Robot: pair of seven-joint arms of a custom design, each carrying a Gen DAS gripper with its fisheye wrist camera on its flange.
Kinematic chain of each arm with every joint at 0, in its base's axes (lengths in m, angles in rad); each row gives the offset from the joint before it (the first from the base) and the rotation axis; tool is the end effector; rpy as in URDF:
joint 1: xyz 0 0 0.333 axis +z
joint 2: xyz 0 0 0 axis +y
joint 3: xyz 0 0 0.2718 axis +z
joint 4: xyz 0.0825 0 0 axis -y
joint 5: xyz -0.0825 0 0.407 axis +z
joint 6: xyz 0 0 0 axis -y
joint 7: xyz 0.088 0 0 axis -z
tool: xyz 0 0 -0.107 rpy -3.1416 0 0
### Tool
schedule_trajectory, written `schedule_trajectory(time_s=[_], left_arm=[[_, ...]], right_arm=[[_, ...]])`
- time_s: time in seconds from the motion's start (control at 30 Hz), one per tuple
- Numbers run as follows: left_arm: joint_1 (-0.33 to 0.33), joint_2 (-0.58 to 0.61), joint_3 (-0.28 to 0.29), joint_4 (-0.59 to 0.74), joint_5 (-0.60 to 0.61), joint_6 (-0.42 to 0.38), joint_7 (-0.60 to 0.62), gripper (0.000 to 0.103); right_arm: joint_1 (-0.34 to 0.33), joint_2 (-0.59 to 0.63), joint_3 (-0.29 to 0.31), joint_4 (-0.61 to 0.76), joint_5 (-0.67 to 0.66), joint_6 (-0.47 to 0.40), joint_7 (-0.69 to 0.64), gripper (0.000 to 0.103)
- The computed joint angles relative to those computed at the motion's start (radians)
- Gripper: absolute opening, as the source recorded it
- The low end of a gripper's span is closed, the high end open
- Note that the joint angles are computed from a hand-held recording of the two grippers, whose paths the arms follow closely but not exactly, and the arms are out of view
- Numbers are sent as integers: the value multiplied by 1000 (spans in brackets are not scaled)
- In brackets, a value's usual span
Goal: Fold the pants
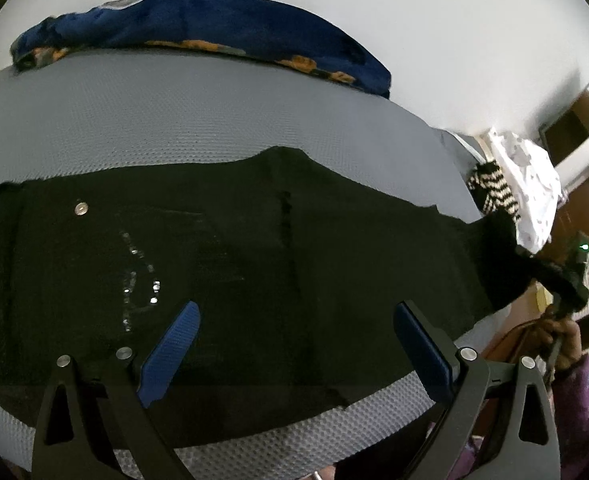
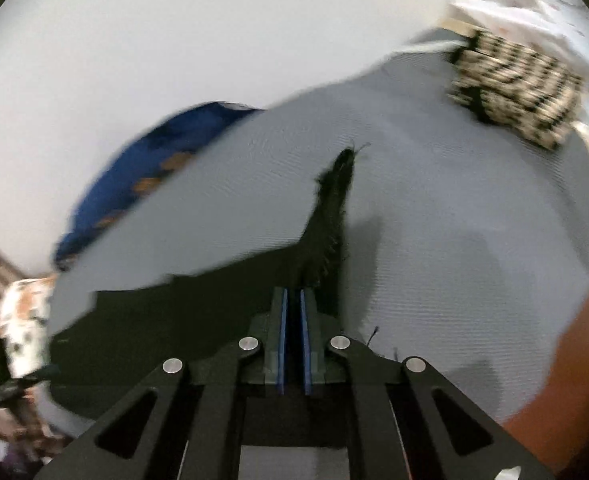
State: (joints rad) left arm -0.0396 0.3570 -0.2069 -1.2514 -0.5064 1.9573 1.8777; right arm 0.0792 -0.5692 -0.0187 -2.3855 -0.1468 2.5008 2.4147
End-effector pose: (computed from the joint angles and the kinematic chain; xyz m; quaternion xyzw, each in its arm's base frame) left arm 0.6775 -0.1768 0.5704 0.5152 -0.7925 0.3198 0.0660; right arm 0.4728 0.0287 0.5602 -0.3978 0.8523 -0.1623 0.2983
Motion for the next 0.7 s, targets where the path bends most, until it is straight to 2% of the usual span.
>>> schedule_trajectory(time_s=[0.17,0.2,0.33,0.4,0.47,0.6,0.7], left_arm=[[23,-5,5,-6,-27,12,3,97],[29,-9,7,-11,-32,15,8,97],[46,-14,15,-30,-45,33,17,97],[57,-9,18,-32,-54,26,6,97],[68,-2,19,-29,-69,13,-8,97],[86,-6,21,-45,-89,16,-13,97],[89,-3,23,-49,-87,19,-12,97]], right_arm=[[155,183,-19,173,174,139,-100,6],[205,244,-29,227,242,178,-149,6],[313,451,-35,409,525,233,-361,6],[326,572,-9,513,659,222,-456,6],[312,672,28,592,712,182,-465,7],[278,765,84,636,692,125,-430,7],[249,778,127,630,693,132,-422,9]])
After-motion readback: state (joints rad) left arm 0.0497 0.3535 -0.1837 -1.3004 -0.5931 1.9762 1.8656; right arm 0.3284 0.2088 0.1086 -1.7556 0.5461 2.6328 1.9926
